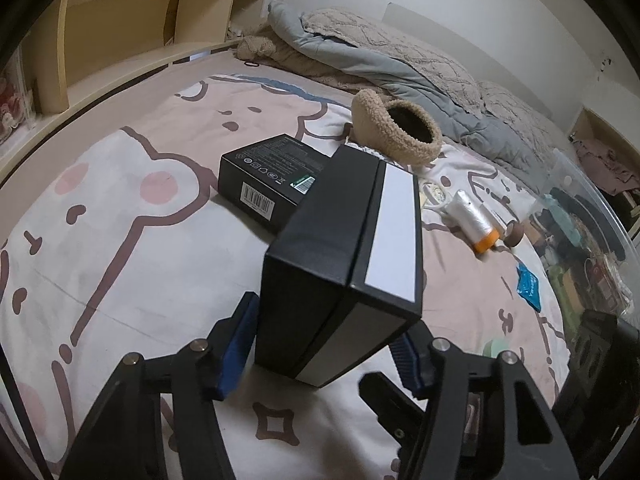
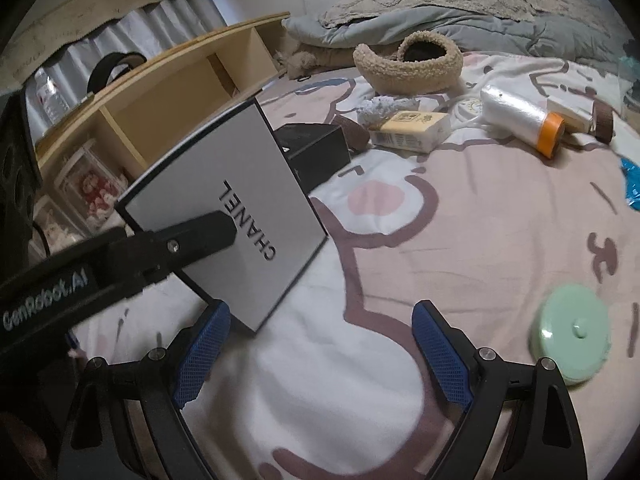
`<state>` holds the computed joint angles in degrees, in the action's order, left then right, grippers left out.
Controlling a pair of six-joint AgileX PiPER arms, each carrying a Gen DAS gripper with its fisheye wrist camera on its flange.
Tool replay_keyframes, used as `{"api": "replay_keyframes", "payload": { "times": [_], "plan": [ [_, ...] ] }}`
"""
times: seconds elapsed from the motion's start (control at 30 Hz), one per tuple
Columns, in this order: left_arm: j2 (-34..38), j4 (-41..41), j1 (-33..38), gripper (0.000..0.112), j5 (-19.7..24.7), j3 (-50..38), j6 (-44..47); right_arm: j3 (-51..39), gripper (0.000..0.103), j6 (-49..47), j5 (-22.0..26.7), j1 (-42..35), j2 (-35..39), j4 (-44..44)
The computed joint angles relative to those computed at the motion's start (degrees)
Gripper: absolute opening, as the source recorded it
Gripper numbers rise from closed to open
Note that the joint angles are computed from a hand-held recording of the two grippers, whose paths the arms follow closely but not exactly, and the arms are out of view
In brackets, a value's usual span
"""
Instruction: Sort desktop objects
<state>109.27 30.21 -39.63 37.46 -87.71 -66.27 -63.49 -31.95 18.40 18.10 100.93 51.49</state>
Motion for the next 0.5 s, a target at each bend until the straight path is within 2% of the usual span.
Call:
{"api": "replay_keyframes", "payload": {
  "times": [0.1,0.2,0.33,0.5],
  "plan": [
    [-0.05,0.32,-0.10,0.061,-0.03,0.13,-0.46,1.12,0.092,6.43,-0.08,-0.09,-1.52,-8.15],
    [-0.02,0.58,-0.17,0.061,-0.04,0.16,-0.88,2.18,0.092,13.34,2.05,-0.87,-3.04,-16.16],
    [0.17,0.86,-0.26,0.061,0.20,-0.03,-1.33,5.95,0.092,16.39,2.25,-1.61,-6.57,-20.94],
    [0.18,1.68,-0.38,0.061,0.12,0.07,-2.09,8.50,0.092,28.33,3.44,-2.10,-11.17,-35.12]
  ]
}}
